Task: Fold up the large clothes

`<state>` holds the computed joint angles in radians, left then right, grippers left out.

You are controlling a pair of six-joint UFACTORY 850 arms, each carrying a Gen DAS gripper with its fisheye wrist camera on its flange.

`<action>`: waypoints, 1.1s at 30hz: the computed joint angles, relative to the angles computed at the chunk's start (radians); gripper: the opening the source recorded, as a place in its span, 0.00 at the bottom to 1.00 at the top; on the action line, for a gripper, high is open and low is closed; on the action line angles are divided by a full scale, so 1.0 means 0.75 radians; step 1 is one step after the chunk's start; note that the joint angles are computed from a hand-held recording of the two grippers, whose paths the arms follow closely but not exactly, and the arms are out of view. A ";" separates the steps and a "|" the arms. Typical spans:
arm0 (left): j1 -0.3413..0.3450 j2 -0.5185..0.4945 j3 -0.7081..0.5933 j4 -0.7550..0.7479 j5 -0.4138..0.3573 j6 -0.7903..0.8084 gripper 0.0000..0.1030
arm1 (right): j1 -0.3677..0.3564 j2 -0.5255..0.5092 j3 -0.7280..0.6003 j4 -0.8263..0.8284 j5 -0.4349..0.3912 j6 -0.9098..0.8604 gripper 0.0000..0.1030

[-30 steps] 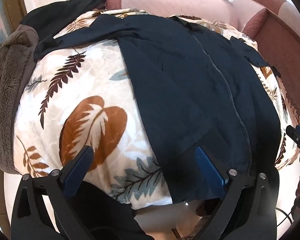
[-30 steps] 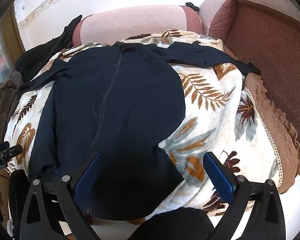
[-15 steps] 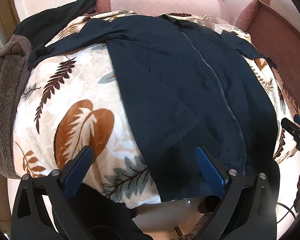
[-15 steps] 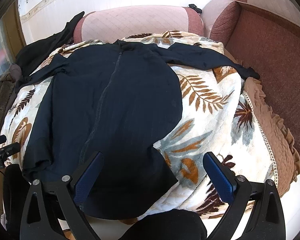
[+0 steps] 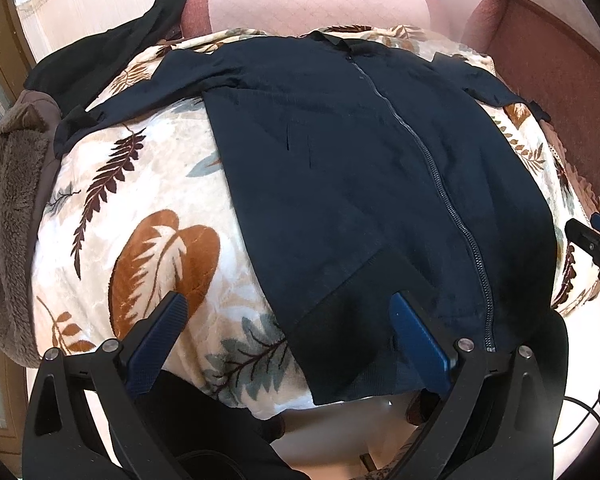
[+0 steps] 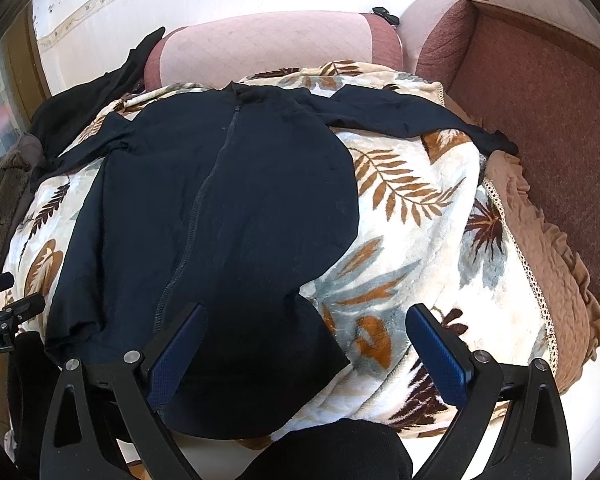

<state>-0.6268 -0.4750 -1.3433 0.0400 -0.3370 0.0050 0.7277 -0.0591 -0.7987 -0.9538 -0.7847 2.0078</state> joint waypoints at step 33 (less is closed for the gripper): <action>0.082 -0.099 -0.141 -0.209 -0.184 0.092 0.99 | -0.086 0.112 0.168 -0.066 0.175 0.200 0.94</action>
<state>-0.5651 -0.5492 -1.4493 -0.1165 -0.4753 0.0740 0.6633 0.0249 -0.6724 -1.0031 -0.6531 2.1577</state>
